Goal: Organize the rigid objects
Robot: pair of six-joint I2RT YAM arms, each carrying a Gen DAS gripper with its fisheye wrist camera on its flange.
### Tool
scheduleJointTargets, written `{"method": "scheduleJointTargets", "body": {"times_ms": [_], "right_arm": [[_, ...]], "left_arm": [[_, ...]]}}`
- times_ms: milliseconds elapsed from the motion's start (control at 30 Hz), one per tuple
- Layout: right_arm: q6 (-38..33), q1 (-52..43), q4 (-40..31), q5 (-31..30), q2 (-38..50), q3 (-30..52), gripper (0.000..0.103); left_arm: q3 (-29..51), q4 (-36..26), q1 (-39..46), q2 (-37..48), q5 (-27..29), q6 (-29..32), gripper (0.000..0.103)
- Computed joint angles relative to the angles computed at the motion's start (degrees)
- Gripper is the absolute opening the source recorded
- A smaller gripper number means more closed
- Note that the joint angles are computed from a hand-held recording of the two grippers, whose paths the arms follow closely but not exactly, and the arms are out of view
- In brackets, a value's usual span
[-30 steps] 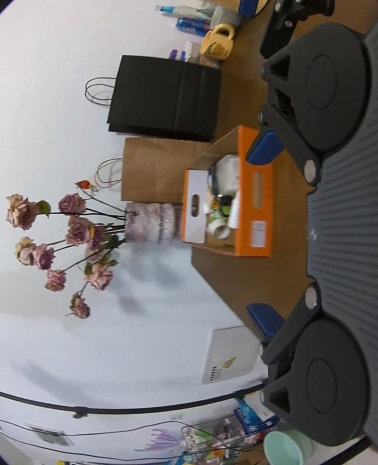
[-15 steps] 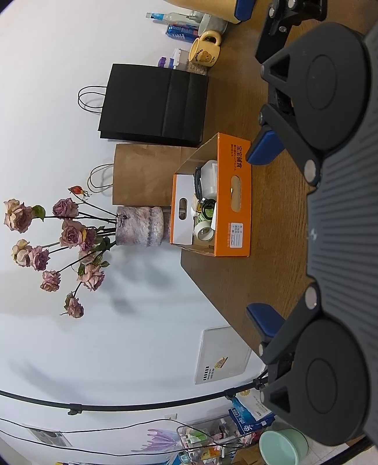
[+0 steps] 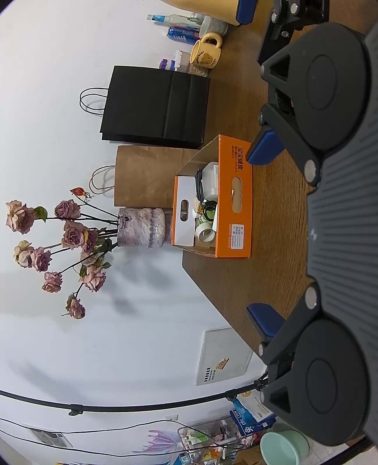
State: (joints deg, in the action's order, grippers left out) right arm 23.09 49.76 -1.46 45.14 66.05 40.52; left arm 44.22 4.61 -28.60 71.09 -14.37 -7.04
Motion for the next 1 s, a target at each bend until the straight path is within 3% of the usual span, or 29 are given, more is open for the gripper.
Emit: {"method": "scheduleJointTargets", "body": {"times_ms": [1000], "right_arm": [[0.1,0.0,1.1,-0.7,1.8,-0.1,0.103]], "left_arm": [[-0.3,0.4,-1.4,-0.1,-1.9,0.7,0.103]]}}
